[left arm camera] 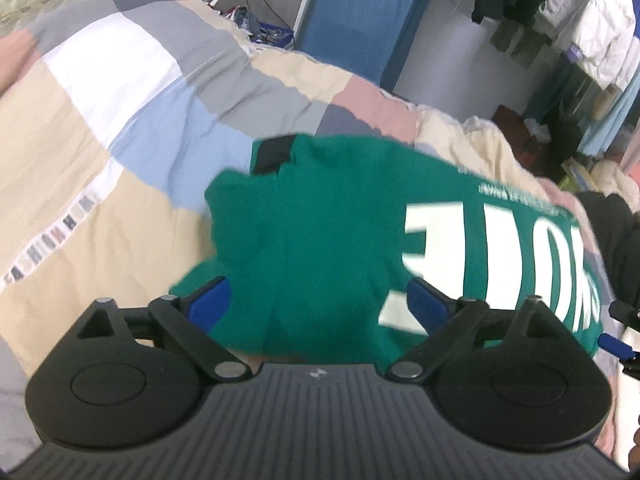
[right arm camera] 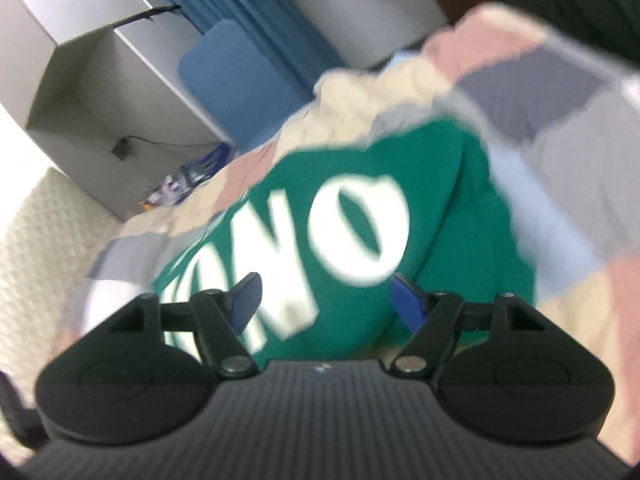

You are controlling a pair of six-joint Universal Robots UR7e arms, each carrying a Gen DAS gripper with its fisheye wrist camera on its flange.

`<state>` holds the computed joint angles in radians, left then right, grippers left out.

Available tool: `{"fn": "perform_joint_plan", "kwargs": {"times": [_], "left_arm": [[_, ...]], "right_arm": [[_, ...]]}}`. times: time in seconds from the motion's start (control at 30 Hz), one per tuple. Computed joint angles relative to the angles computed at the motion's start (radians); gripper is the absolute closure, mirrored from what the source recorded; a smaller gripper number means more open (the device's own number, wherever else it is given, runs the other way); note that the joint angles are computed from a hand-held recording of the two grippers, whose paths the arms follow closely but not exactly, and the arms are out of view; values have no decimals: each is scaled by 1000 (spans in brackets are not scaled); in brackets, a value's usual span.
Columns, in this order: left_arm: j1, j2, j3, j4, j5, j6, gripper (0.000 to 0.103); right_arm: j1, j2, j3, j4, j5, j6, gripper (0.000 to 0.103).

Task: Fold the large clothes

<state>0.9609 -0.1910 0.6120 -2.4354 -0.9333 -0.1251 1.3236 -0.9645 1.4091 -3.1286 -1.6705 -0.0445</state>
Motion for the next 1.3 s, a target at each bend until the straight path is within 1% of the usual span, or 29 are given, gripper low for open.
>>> {"fn": "perform_joint_plan", "kwargs": {"times": [0.07,0.1,0.17,0.2,0.23,0.3,0.37,0.43,0.47,0.5,0.53,0.57,0.6,0.63,0.67,0.73,0.77,0.8,0.83,0.87,0.93,1.03,1.13,1.2,1.23,1.27,1.3], "left_arm": [[-8,-16,46,2,3,9,4],[-7,-22,62,-4,-15,19,4],[-2,-54,139,-70,-74,29,4],[2,-60,152,-81,-98,12,4],[8,-67,164,-81,-124,-15,4],[25,-76,172,-68,-188,-61,4],[41,-80,180,-64,-218,-127,4],[60,-70,159,-35,-259,-178,5],[69,-62,149,-29,-276,-206,6],[77,-55,139,-26,-288,-228,8],[85,-45,122,-16,-306,-242,15],[93,-34,105,-12,-328,-259,17],[98,-24,92,-14,-337,-277,22],[103,-15,84,-29,-348,-286,32],[107,-3,70,-46,-359,-285,36],[112,19,40,-87,-371,-277,51],[112,20,43,-109,-377,-276,56],[114,29,25,-116,-384,-273,65],[116,39,7,-122,-384,-270,70],[116,46,-7,-132,-386,-261,73],[116,50,-13,-176,-390,-232,82],[112,48,-20,-225,-403,-194,87],[112,57,-65,-187,-390,-184,87],[110,66,-89,-129,-363,-203,88],[110,66,-94,-91,-349,-222,88],[112,85,-133,-34,-340,-245,89],[114,83,-131,-10,-335,-263,89]], "right_arm": [[-9,-7,19,26,21,49,30],[-15,-4,16,46,32,76,30],[-26,6,6,76,54,125,30],[-29,12,-3,93,64,137,30],[-31,20,-16,110,73,144,30],[-34,37,-31,97,90,150,31],[-31,60,-57,69,79,153,35],[-29,80,-86,54,66,165,48],[-29,89,-101,51,65,166,52],[-31,96,-115,53,73,159,59],[-32,102,-126,49,82,146,64],[-30,108,-135,37,90,130,65],[-30,110,-140,25,98,117,68],[-33,110,-139,10,113,104,70],[-32,115,-148,4,122,95,71],[-34,124,-171,13,130,83,71],[-33,128,-183,25,128,80,71],[-33,133,-196,44,121,78,72],[-33,138,-209,65,115,74,72],[-33,141,-215,78,114,72,72],[-36,144,-218,87,126,72,72],[-36,144,-222,100,147,60,73],[-34,146,-228,107,156,56,73],[-33,150,-236,127,147,50,73],[-32,151,-238,138,134,47,74],[-29,153,-240,154,114,42,74],[-27,154,-241,174,90,39,74]]}}
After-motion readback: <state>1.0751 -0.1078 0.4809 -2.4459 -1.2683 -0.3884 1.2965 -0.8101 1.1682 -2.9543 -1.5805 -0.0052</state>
